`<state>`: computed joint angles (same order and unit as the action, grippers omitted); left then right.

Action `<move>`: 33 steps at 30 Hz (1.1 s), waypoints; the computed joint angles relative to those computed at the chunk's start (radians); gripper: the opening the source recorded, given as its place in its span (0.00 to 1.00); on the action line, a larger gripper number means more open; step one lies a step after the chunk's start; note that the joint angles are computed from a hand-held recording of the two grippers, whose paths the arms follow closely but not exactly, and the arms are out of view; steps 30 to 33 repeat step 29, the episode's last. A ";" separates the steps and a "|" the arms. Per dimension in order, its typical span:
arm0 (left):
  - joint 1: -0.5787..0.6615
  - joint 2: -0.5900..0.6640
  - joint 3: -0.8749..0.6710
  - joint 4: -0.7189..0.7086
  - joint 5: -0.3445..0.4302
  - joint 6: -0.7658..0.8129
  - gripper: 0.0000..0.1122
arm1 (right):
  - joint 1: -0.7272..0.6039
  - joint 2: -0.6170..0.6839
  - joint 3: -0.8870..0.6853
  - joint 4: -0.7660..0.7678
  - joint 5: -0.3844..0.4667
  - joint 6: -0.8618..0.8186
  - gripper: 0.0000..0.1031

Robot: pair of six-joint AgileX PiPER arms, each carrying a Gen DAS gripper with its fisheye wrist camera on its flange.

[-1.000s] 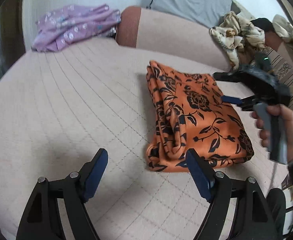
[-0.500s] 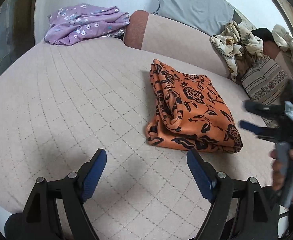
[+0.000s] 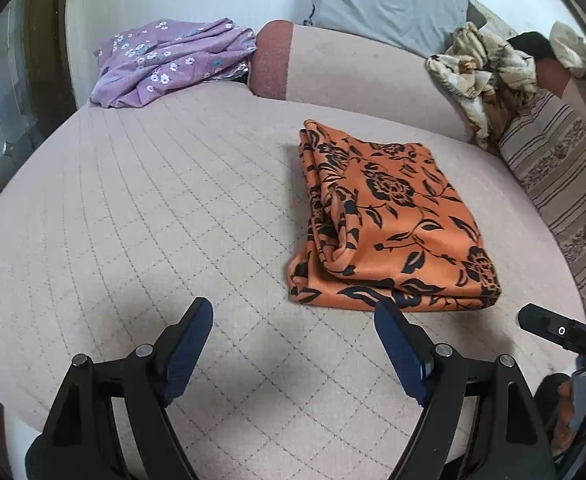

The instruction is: Fold small clothes

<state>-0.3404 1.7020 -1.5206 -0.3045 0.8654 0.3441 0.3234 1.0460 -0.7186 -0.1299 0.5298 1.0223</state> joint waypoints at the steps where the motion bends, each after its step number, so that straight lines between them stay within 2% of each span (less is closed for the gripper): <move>1: -0.004 0.002 -0.005 0.014 0.001 -0.016 0.74 | 0.041 0.021 -0.040 -0.100 0.054 0.073 0.95; 4: -0.029 0.013 -0.034 0.090 0.015 -0.084 0.74 | 0.204 0.116 -0.187 -0.387 0.295 0.258 0.95; 6: -0.051 0.012 -0.041 0.150 0.013 -0.129 0.75 | 0.280 0.202 -0.279 -0.498 0.446 0.311 0.95; 10: -0.082 -0.004 -0.047 0.230 0.011 -0.188 0.77 | 0.295 0.274 -0.375 -0.485 0.562 0.242 0.95; 15: -0.109 -0.018 -0.070 0.290 0.016 -0.257 0.78 | 0.313 0.269 -0.421 -0.503 0.635 0.259 0.95; 18: -0.130 0.000 -0.122 0.319 0.050 -0.296 0.79 | 0.312 0.268 -0.443 -0.508 0.666 0.244 0.95; 22: -0.148 0.038 -0.209 0.277 0.088 -0.270 0.79 | 0.287 0.275 -0.470 -0.500 0.673 0.200 0.95; 26: -0.175 0.059 -0.259 0.266 0.060 -0.275 0.91 | 0.249 0.277 -0.482 -0.490 0.663 0.161 0.95; 29: -0.213 0.100 -0.323 0.320 0.068 -0.302 0.91 | 0.210 0.274 -0.484 -0.471 0.634 0.130 0.95; 33: -0.213 0.100 -0.323 0.320 0.068 -0.302 0.91 | 0.210 0.274 -0.484 -0.471 0.634 0.130 0.95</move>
